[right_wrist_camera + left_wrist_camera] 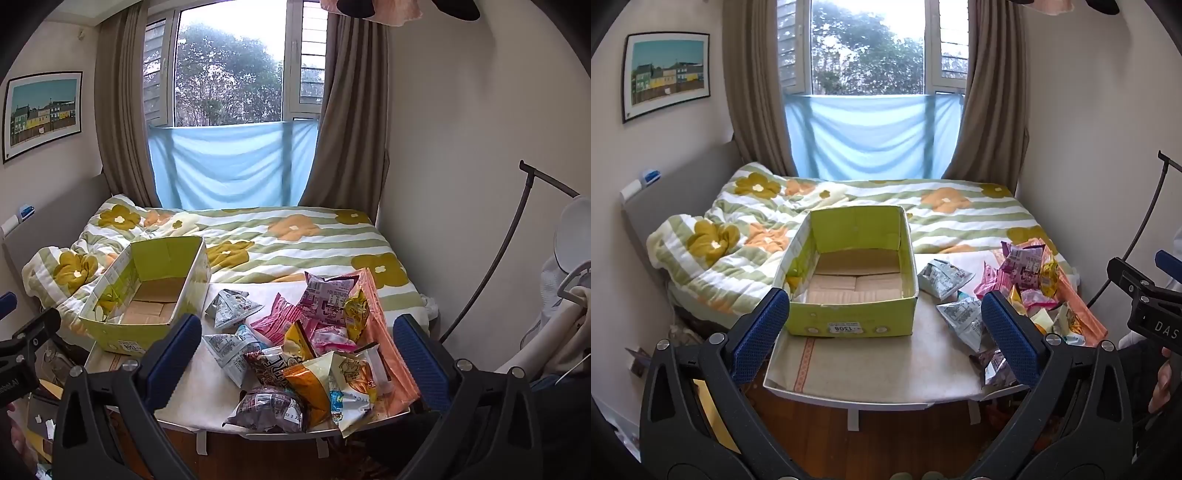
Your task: Organize snacks
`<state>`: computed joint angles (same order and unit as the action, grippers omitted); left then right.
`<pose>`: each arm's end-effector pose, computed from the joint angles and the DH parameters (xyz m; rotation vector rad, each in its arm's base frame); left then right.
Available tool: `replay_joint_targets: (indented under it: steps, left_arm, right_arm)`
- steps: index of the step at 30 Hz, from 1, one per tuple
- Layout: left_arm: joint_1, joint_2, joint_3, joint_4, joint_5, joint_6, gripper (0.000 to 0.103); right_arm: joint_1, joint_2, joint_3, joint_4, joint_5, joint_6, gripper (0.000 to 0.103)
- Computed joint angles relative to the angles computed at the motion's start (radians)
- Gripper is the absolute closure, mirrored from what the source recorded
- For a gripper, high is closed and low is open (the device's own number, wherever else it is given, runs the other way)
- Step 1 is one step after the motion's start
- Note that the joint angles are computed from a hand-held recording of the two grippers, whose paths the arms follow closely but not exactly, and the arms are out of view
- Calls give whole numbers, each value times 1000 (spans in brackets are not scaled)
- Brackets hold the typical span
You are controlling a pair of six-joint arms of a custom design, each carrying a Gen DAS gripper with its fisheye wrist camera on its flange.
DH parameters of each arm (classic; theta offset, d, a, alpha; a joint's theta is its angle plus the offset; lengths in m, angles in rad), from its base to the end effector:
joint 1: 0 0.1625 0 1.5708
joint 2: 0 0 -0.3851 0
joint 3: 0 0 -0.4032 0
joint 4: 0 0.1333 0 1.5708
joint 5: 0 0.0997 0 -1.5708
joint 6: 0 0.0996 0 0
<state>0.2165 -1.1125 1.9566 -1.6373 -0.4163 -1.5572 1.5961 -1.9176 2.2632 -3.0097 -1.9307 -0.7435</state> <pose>-0.4216 -0.3225 0.1079 0.3260 2.0296 -1.1915 0.1077 -0.3745 0.4338 0.6009 -2.1365 1.1157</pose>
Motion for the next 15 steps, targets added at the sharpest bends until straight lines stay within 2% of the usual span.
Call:
replay_joint_targets:
  steps: [15]
  left_arm:
    - [-1,-3,3,-2,-1,1,0]
  right_arm:
    - [12,3,-3,9,-18,14,0]
